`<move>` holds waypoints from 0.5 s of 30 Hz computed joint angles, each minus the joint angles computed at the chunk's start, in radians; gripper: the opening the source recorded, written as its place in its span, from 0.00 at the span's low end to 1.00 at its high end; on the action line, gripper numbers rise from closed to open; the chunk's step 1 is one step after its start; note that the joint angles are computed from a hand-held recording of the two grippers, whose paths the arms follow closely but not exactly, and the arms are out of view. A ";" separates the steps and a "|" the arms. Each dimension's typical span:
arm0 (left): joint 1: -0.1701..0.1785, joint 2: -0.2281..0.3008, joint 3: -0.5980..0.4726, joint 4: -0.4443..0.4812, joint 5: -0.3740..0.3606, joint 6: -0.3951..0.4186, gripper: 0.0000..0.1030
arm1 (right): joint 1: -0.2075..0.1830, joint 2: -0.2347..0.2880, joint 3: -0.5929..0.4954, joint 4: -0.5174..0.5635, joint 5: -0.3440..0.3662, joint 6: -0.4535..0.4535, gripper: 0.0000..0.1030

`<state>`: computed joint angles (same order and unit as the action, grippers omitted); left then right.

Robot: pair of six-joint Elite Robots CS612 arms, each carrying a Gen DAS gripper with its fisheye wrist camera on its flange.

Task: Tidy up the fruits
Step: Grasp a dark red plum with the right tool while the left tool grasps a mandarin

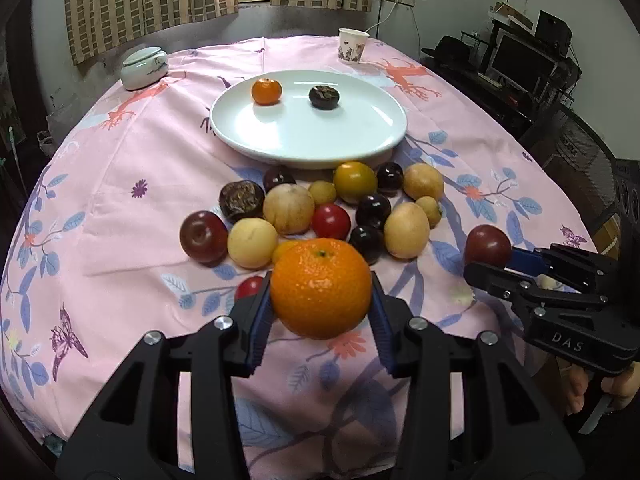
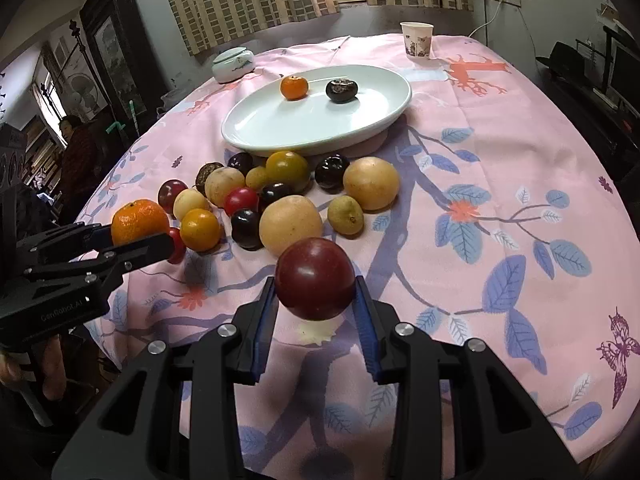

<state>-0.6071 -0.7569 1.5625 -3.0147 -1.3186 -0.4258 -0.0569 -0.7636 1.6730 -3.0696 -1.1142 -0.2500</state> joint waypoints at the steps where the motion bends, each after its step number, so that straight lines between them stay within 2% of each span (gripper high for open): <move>1: 0.005 -0.002 -0.004 -0.002 -0.001 0.005 0.43 | 0.001 -0.001 -0.006 0.011 0.005 -0.007 0.37; 5: 0.037 0.005 -0.057 0.024 -0.020 0.031 0.43 | 0.011 -0.003 -0.054 0.081 0.020 -0.063 0.37; 9: 0.080 0.048 -0.192 0.116 -0.020 0.056 0.43 | 0.031 0.017 -0.154 0.167 0.019 -0.131 0.37; 12: 0.108 0.108 -0.334 0.212 -0.015 0.061 0.43 | 0.052 0.060 -0.273 0.234 -0.013 -0.145 0.37; 15: 0.128 0.172 -0.466 0.313 -0.021 0.042 0.43 | 0.071 0.131 -0.433 0.302 -0.058 -0.126 0.37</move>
